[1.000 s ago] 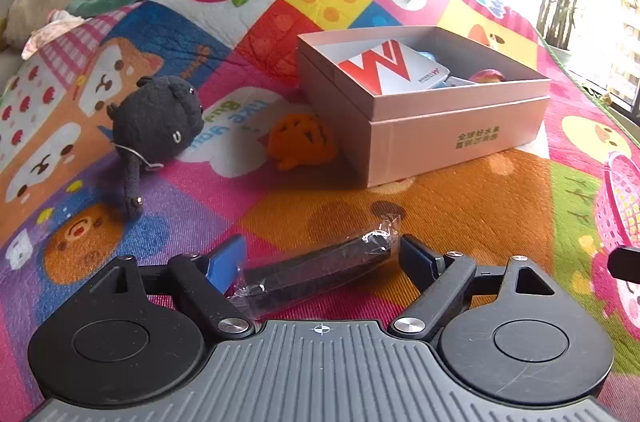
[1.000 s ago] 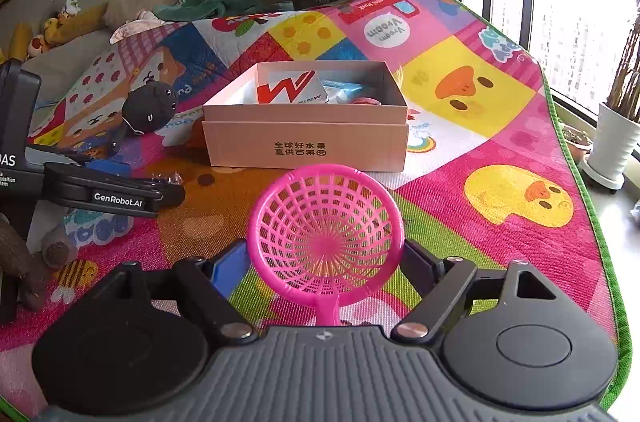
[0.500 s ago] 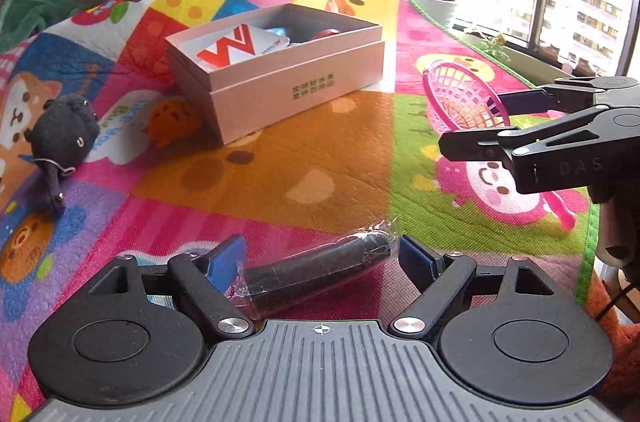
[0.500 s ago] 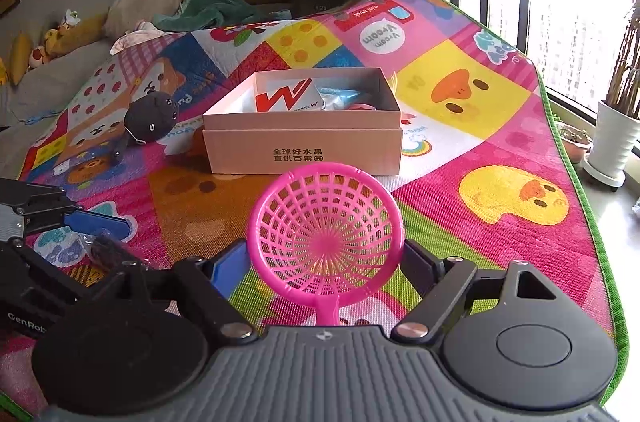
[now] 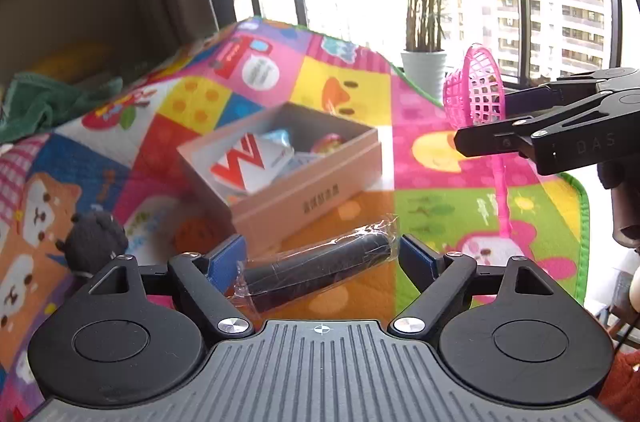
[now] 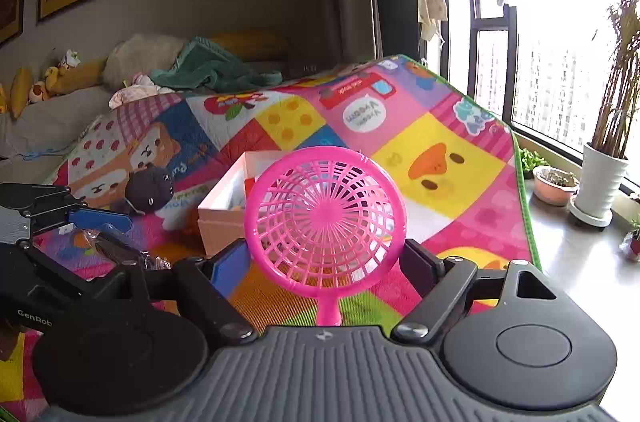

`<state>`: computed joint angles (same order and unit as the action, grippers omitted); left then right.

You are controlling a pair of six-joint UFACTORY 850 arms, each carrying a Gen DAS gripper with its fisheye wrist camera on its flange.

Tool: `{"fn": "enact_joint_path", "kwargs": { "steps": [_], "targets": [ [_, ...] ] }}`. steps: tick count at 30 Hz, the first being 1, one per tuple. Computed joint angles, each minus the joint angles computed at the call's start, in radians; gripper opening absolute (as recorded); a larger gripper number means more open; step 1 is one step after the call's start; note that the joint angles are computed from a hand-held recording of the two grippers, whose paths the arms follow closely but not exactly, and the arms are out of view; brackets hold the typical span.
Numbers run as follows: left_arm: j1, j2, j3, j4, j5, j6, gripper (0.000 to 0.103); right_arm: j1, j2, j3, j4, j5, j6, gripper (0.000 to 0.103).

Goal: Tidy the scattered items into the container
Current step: 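Carry the tube into the pink box and release with the left gripper while the right holds the basket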

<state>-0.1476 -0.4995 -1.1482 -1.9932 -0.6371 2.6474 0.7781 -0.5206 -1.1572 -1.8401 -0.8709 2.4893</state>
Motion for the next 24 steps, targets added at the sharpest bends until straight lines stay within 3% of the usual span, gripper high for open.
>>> {"fn": "enact_joint_path", "kwargs": {
  "steps": [4, 9, 17, 20, 24],
  "targets": [
    [-0.022, -0.041, -0.090, -0.049, -0.003, 0.001, 0.088, -0.018, 0.029, -0.013, -0.009, -0.039, -0.066, 0.082],
    [-0.056, -0.169, -0.292, -0.035, 0.042, -0.106, 0.088, -0.047, 0.007, -0.077, -0.022, -0.040, -0.165, 0.082],
    [-0.073, -0.382, -0.594, 0.178, 0.130, -0.410, 0.096, -0.104, -0.101, -0.244, 0.032, 0.037, -0.318, 0.082],
    [-0.057, -0.389, -0.596, 0.193, 0.107, -0.448, 0.099, -0.122, -0.144, -0.307, 0.052, 0.070, -0.365, 0.082],
    [-0.031, -0.331, -0.494, 0.060, 0.102, -0.330, 0.102, -0.143, -0.183, -0.369, 0.084, 0.116, -0.416, 0.082]
  ]
}}
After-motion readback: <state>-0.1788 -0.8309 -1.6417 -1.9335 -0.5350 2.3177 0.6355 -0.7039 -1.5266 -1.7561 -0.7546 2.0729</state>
